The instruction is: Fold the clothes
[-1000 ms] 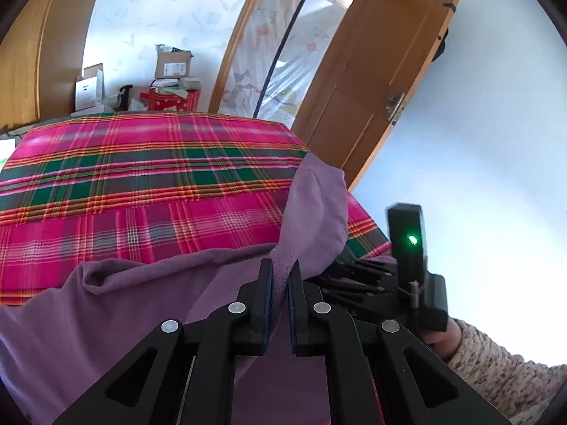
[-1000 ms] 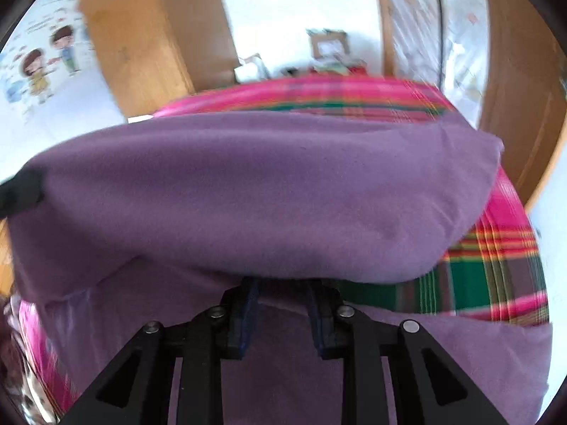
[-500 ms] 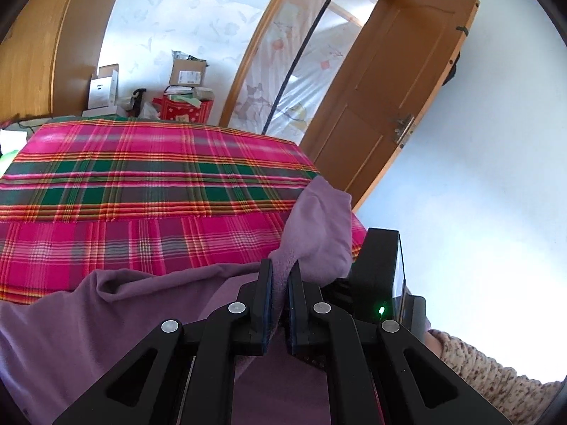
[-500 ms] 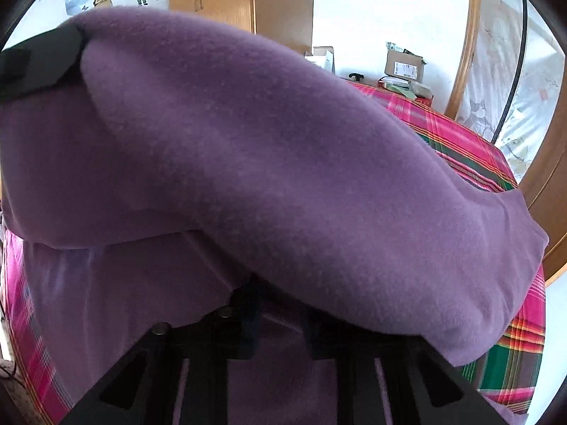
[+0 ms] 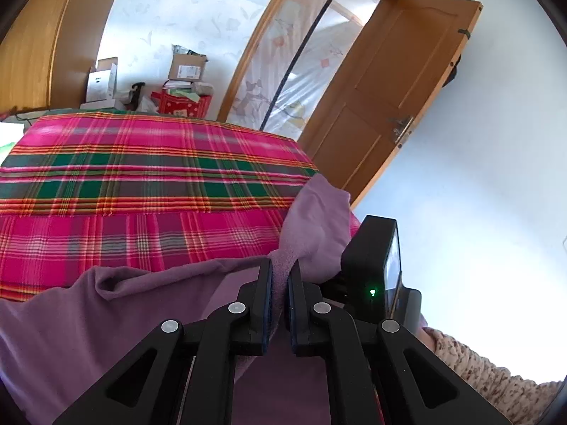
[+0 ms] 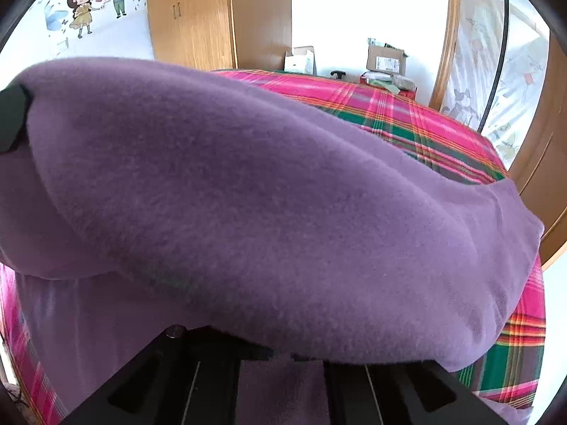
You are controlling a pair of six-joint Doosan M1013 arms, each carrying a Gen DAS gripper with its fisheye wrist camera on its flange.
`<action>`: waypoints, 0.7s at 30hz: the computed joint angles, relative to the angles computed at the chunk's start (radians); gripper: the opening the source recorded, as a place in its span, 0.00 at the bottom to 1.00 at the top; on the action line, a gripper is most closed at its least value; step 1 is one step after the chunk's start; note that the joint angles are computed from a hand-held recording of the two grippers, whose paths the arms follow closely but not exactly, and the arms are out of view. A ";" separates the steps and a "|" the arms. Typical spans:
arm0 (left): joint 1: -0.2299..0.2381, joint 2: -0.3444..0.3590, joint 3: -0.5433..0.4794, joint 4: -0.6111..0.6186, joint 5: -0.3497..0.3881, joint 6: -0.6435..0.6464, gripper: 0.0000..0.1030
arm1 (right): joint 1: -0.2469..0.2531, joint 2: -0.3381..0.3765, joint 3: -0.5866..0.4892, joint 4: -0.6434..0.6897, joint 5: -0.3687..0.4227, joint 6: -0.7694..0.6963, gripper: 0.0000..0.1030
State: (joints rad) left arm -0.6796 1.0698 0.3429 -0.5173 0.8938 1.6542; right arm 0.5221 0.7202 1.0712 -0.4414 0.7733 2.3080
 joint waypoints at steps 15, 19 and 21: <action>-0.004 0.004 0.013 -0.045 0.051 0.068 0.08 | 0.006 -0.156 0.225 -0.019 -0.062 0.190 0.09; -0.010 0.008 0.015 -0.044 0.090 0.088 0.08 | 0.004 -0.203 0.278 -0.024 -0.046 0.204 0.10; -0.013 0.007 0.026 -0.050 0.103 0.098 0.08 | 0.001 -0.214 0.286 -0.035 -0.028 0.216 0.10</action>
